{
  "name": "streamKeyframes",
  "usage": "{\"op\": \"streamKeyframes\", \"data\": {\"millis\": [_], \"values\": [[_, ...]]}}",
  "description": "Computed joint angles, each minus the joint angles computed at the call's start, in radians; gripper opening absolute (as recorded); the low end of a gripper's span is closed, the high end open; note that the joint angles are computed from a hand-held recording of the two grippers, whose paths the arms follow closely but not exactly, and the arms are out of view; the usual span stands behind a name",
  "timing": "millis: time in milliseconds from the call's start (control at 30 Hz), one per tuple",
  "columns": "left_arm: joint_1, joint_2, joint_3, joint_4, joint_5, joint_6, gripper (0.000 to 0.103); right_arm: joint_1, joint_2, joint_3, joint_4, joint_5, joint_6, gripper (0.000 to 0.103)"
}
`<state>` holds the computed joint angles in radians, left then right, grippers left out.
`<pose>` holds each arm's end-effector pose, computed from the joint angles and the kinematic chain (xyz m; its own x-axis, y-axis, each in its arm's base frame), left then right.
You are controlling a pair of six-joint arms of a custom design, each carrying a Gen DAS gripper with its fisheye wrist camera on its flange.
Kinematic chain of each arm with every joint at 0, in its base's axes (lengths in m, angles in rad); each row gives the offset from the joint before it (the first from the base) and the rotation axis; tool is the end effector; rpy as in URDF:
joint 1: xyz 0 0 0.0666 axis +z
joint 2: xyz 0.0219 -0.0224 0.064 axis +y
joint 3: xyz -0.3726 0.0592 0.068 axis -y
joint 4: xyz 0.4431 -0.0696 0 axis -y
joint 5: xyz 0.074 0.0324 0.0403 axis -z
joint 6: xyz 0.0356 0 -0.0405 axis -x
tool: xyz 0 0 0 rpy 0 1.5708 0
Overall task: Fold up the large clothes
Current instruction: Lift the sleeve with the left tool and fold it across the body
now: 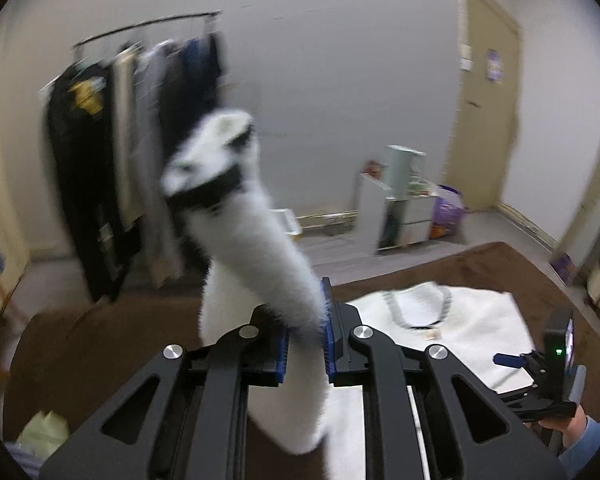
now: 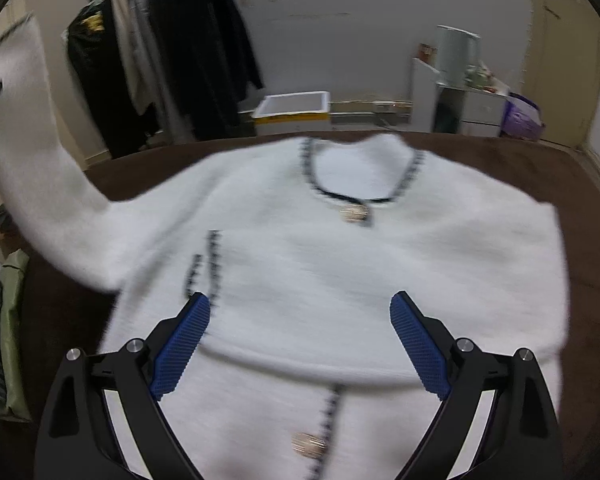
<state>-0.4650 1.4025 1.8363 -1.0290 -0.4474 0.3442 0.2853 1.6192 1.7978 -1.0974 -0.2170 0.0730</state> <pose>0.4682 -0.2181 0.6359 -0.5001 -0.0895 -0.8613 -0.0899 0.9946 -0.0511 0.5830 0.1786 0.4916 -0.7315 -0.2888 -0.6176 -0.4548 0.8816 0.1264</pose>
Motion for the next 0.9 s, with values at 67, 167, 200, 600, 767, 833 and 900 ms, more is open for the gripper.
{"op": "streamKeyframes", "data": {"millis": [67,167,200,600,767,833,900], "values": [[-0.027,0.065,0.071,0.002,0.023,-0.029,0.017,-0.037,-0.01,-0.003,-0.009,-0.005,0.005,0.091],[-0.068,0.184,0.195,-0.011,0.067,-0.053,0.017,-0.091,-0.03,-0.018,-0.02,-0.001,0.01,0.091],[-0.079,0.21,0.221,-0.013,0.076,-0.056,0.017,-0.113,-0.035,-0.021,-0.03,-0.001,0.017,0.091],[-0.203,0.637,0.513,-0.179,0.207,-0.049,0.016,-0.289,-0.058,-0.103,-0.071,-0.039,0.008,0.091],[-0.235,0.663,0.468,-0.205,0.205,-0.038,0.016,-0.298,-0.049,-0.123,-0.062,-0.052,0.006,0.091],[-0.234,0.64,0.429,-0.187,0.213,-0.04,0.016,-0.299,-0.042,-0.123,-0.058,-0.055,-0.001,0.091],[-0.232,0.629,0.418,-0.178,0.224,-0.038,0.016,-0.294,-0.037,-0.128,-0.053,-0.048,-0.006,0.091]]}}
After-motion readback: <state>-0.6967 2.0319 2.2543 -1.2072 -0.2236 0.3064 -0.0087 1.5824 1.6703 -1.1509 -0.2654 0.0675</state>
